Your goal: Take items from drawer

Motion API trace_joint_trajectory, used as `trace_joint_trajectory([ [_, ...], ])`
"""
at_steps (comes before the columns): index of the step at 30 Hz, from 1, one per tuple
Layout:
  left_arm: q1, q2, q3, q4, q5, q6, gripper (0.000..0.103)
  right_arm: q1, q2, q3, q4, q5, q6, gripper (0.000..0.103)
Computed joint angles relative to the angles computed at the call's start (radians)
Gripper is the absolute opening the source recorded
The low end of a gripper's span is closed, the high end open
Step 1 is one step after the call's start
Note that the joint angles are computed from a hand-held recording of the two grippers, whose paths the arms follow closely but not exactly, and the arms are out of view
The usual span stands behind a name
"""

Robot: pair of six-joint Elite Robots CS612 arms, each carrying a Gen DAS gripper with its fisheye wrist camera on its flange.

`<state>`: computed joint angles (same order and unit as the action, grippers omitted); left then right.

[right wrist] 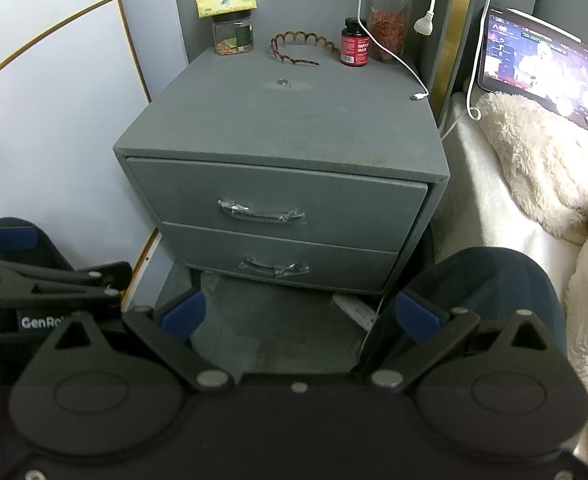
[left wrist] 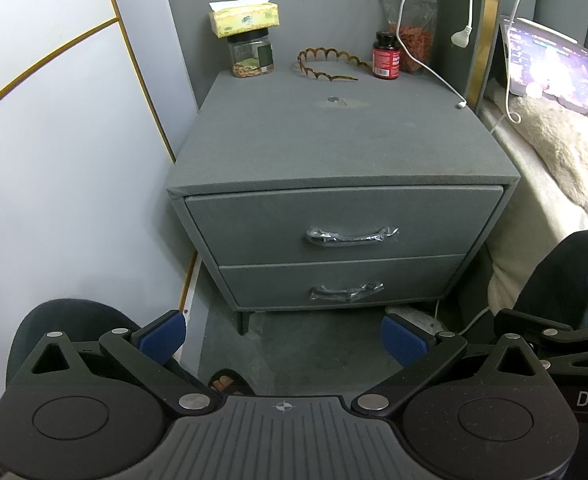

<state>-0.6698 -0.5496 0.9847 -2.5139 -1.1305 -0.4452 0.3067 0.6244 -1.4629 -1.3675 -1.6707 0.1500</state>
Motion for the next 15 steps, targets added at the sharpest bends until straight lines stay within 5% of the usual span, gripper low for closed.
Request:
trace_joint_trajectory([
  [15,-0.001,-0.001,0.002,-0.001,0.0,0.001,0.103,0.007,0.008,-0.011,-0.005,-0.012,0.0,0.103],
])
